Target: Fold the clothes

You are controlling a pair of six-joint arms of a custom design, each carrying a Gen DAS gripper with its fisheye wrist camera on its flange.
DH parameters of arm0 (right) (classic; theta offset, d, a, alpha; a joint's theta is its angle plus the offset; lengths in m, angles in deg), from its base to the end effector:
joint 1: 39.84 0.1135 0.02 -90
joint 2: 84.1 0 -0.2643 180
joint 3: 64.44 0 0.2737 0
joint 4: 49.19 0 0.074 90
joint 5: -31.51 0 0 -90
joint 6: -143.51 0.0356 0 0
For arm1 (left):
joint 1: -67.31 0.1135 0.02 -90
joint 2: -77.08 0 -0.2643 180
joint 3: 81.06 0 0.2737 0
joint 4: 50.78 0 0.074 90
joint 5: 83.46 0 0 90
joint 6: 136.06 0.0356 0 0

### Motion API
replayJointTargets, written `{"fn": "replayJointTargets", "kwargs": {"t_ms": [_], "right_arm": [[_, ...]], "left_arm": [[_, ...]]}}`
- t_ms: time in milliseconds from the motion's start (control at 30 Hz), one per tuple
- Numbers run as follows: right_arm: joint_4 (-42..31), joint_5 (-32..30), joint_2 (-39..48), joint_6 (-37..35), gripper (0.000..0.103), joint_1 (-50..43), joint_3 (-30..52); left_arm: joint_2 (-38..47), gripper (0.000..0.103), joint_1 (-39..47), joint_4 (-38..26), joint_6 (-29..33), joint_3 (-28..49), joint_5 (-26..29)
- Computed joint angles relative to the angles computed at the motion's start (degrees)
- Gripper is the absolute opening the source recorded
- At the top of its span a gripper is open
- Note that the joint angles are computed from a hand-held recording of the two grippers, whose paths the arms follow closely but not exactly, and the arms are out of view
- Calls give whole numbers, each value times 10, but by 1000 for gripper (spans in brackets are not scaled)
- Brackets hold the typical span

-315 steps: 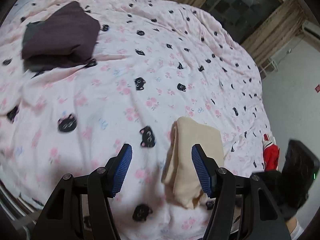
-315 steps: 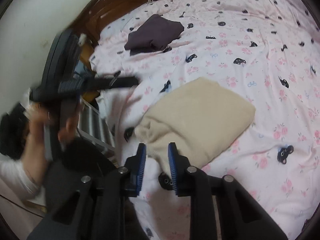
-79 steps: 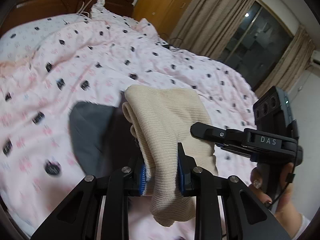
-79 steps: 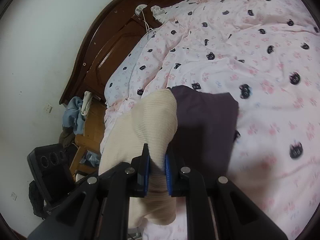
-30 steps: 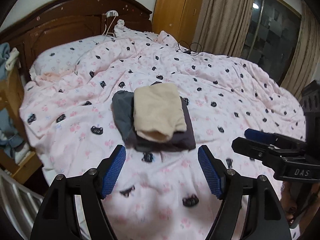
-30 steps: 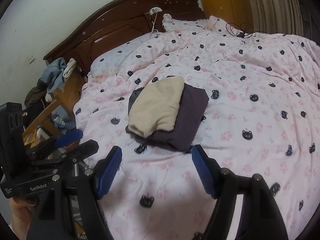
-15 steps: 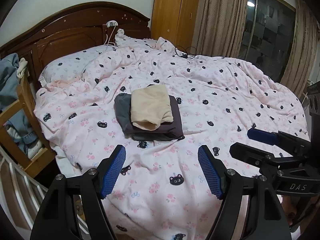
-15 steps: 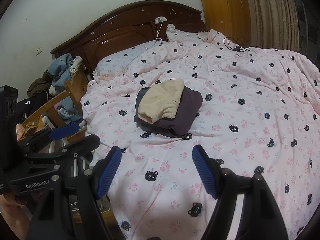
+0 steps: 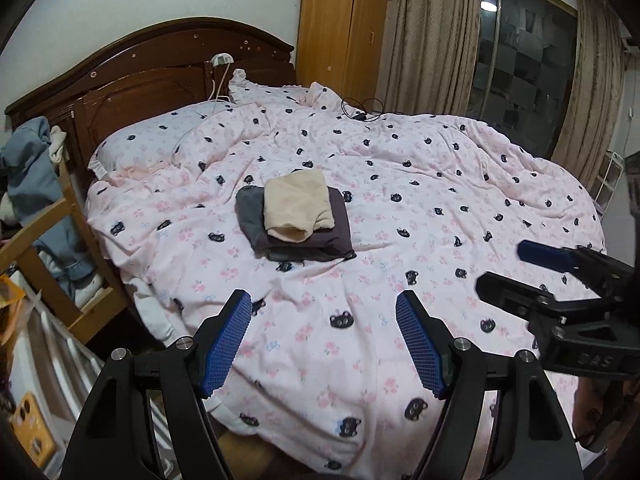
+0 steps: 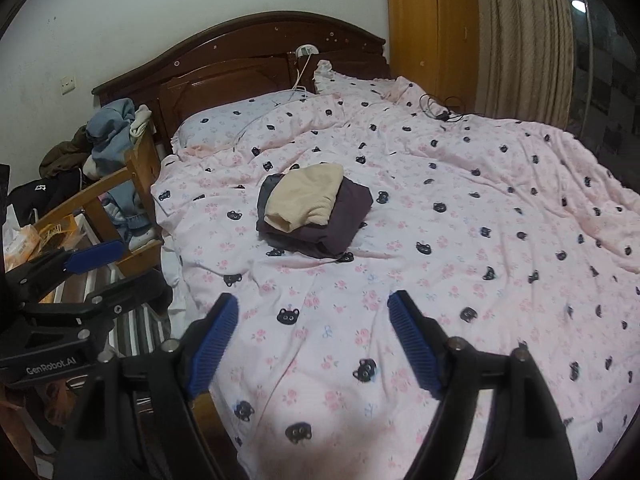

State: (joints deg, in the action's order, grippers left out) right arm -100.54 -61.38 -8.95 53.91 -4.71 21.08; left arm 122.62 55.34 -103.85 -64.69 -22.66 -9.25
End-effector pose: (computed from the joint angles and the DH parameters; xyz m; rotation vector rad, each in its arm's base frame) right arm 0.2478 0.1765 0.3464 -0.7160 2.2006 0.3775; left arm 0.1824 -0.0288 0.2932 -0.2736 2.2245 0.0253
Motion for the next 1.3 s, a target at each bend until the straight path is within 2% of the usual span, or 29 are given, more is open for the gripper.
{"fn": "replayJointTargets", "kwargs": {"t_ms": [100,233,1300], "right_arm": [[-8,27,-35,11,84,20,-23],[-15,45,-58,17,84,42,-40],[-20,46,-43,23,84,48,-21]], "left_arm": [[-12,70,-36,-23,-16,0,-49],[-22,70,-59,-37,-18,2,-67],[-17,70,-28,-40,-23,19,-39]]}}
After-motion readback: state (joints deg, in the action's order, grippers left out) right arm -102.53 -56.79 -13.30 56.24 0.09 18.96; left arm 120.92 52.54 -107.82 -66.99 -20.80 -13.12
